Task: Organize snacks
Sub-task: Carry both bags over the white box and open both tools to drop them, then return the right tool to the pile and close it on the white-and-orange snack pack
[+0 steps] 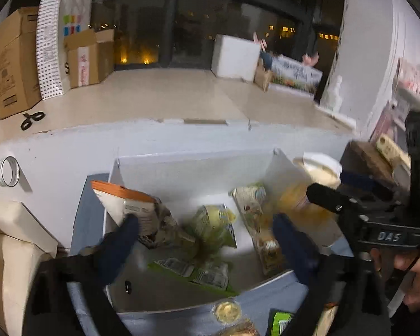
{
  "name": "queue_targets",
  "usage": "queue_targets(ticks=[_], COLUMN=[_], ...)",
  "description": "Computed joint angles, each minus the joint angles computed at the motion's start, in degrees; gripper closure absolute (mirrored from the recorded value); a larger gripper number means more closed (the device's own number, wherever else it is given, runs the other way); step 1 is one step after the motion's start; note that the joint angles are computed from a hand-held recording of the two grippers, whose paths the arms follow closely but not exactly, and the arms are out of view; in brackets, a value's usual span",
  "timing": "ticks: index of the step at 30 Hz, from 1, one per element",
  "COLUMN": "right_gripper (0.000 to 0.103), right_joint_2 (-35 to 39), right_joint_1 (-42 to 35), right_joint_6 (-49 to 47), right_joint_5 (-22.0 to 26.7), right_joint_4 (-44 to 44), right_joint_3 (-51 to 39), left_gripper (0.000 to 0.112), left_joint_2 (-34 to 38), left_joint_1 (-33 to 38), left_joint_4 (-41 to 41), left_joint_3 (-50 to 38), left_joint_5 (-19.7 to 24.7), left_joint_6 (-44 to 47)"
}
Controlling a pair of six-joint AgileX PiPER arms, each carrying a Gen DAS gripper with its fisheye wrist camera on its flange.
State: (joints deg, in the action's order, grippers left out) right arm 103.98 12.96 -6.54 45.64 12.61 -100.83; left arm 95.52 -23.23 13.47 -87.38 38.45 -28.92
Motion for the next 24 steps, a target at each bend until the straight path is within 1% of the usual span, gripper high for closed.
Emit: queue_targets(ticks=[1, 3, 5, 8, 10, 12, 15, 17, 18, 21, 22, 24], right_gripper=[0.0, 0.0, 0.0, 0.0, 0.0, 0.0, 0.0, 0.0, 0.0, 0.0, 0.0, 0.0], right_joint_2=[-0.3, -0.18, -0.17, -2.24, -4.13, -7.5, -15.57, -21.83, -25.53, -33.9, -36.52, -41.91], right_joint_1=[-0.17, -0.99, -1.24, -1.82, -1.81, -2.18, -2.13, -3.11, -3.84, -6.23, -7.08, -9.57], right_joint_6=[0.67, 0.64, 2.21, 0.9, -0.19, -3.22, -7.01, -12.19, -15.13, -21.99, -23.71, -28.17], right_joint_5=[-0.85, -0.49, 0.39, -0.98, -1.55, -2.56, -5.85, -6.95, -7.24, -6.06, -5.8, -4.48], right_joint_4=[-0.22, 0.91, -0.06, 1.42, 2.22, 5.22, 7.43, 12.17, 15.27, 22.4, 24.17, 28.19], right_joint_3=[0.86, 1.24, 1.35, 4.17, 6.02, 9.24, 16.93, 22.73, 26.16, 34.07, 36.73, 42.54], left_gripper=[0.01, 0.009, 0.009, 0.009, 0.009, 0.009, 0.009, 0.009, 0.009, 0.01, 0.009, 0.009], left_joint_2=[-0.58, -1.46, -1.84, -3.77, -6.52, -10.21, -17.73, -23.04, -26.11, -34.6, -36.74, -39.3], left_joint_1=[-0.06, 0.23, 0.1, 0.52, 0.29, -0.87, -3.46, -5.88, -7.81, -14.09, -16.74, -22.67], left_joint_4=[0.97, 1.05, 2.1, 1.13, 0.55, 2.6, 4.58, 7.33, 9.78, 16.59, 18.87, 24.2], left_joint_3=[0.94, 2.3, 2.58, 4.16, 6.1, 9.19, 15.45, 19.86, 22.4, 30.27, 32.59, 36.03], left_joint_5=[-0.69, -1.45, -0.47, -1.14, -1.26, -1.73, -1.76, -1.22, -0.46, 1.31, 2.73, 7.2], left_joint_6=[-0.83, -0.03, -0.21, 0.11, 0.85, -0.21, -1.37, -3.81, -6.08, -15.44, -18.82, -26.69])
